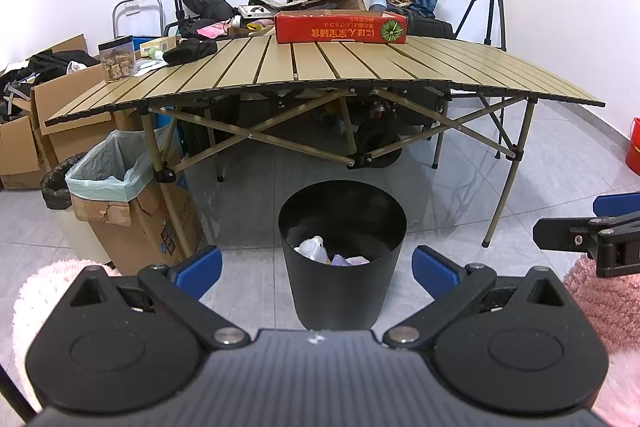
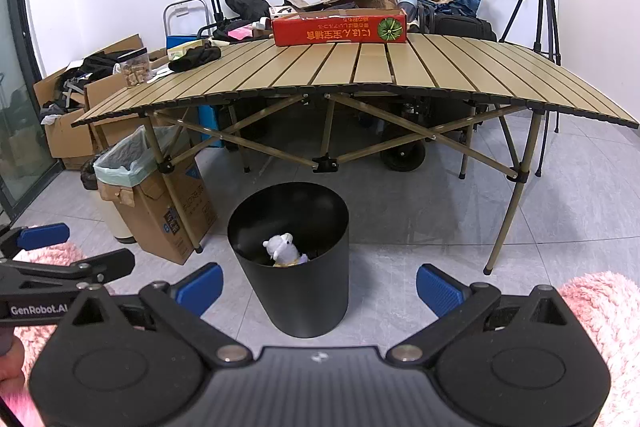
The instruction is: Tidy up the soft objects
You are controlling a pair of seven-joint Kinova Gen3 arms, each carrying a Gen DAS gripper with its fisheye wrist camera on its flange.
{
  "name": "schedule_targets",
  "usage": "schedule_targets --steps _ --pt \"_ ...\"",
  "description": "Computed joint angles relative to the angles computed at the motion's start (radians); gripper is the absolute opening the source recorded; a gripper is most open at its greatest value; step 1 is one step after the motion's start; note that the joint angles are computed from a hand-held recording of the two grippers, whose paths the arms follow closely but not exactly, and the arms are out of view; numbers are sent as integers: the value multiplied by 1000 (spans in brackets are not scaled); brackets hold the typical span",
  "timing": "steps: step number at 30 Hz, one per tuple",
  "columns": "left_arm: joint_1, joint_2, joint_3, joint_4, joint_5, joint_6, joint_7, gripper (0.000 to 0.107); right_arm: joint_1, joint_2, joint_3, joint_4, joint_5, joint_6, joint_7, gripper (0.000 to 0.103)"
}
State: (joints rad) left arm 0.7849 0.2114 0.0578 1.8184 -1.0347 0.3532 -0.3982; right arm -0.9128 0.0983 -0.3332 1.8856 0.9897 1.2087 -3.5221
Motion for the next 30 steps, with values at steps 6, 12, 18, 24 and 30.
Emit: schedule_targets --steps 6,12,18,24,30 --pt "0 0 0 0 -1 1 1 103 -1 0 0 0 0 1 0 103" --pt "0 0 1 0 -3 1 3 103 0 0 0 0 0 0 0 103" --pt "1 1 0 1 -8 1 8 103 0 0 0 0 0 1 0 103" --pt "-3 0 5 2 -3 -1 1 103 -1 1 0 -1 0 1 0 103" --pt "-4 0 4 -5 16 2 -19 103 -1 1 1 -1 0 1 0 103"
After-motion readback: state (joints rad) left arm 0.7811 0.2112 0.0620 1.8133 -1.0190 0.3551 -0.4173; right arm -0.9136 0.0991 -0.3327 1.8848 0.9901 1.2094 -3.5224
